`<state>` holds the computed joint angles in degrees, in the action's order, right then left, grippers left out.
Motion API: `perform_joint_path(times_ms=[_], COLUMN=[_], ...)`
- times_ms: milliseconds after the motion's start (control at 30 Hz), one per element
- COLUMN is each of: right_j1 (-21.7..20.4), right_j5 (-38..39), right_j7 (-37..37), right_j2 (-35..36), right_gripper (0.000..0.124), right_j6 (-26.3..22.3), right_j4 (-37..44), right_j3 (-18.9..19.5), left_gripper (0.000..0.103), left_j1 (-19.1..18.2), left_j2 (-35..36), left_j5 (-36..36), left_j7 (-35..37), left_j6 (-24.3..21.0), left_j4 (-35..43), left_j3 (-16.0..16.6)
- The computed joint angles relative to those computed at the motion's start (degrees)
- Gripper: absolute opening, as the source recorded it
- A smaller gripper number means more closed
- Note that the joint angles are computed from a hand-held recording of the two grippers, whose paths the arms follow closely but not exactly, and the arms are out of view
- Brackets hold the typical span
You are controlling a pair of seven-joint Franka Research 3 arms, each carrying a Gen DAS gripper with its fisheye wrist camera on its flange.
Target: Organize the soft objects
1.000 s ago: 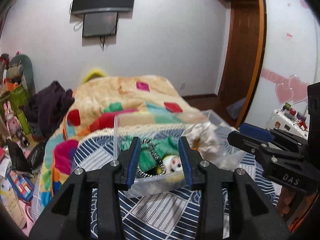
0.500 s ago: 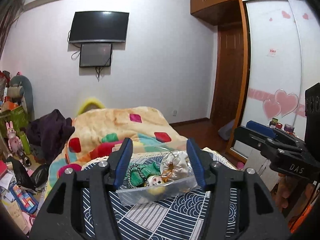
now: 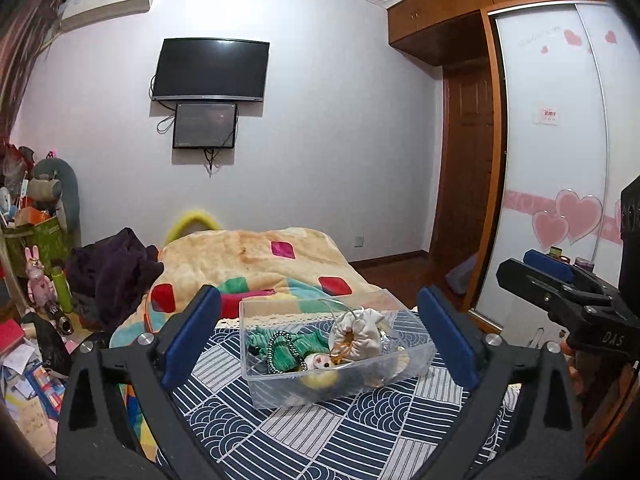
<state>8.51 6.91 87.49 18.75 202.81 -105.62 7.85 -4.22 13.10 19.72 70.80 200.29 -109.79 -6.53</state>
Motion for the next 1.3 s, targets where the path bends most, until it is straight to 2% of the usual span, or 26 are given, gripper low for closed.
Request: perform_joint_path(times_ms=[333,633,1300], right_j1=[-0.63,-0.42,-0.04], right_j5=[-1.04,-1.74,-1.52], right_j7=[1.37,1.98,2.29], right_j2=[-0.99,-1.53,-1.98], right_gripper=[0.103,0.103,0.103], right_j6=[0.69,1.02,1.20], right_j4=[-1.86,-2.75,-3.12], right_j3=[0.39,0.08,-0.26], left_gripper=[0.102,0.102,0.102], left_j1=[1.95,0.60,0.81], left_j2=[0.17,0.26,-0.37], left_j5=[2.65,1.49,1.93], left_j7=[-2.87,-1.95,-1.20], left_j6=[-0.56,-0.52,0.34], left_j4=[0.24,0.25,-0.64], left_j3=[-1.47,-0.26,-0.63])
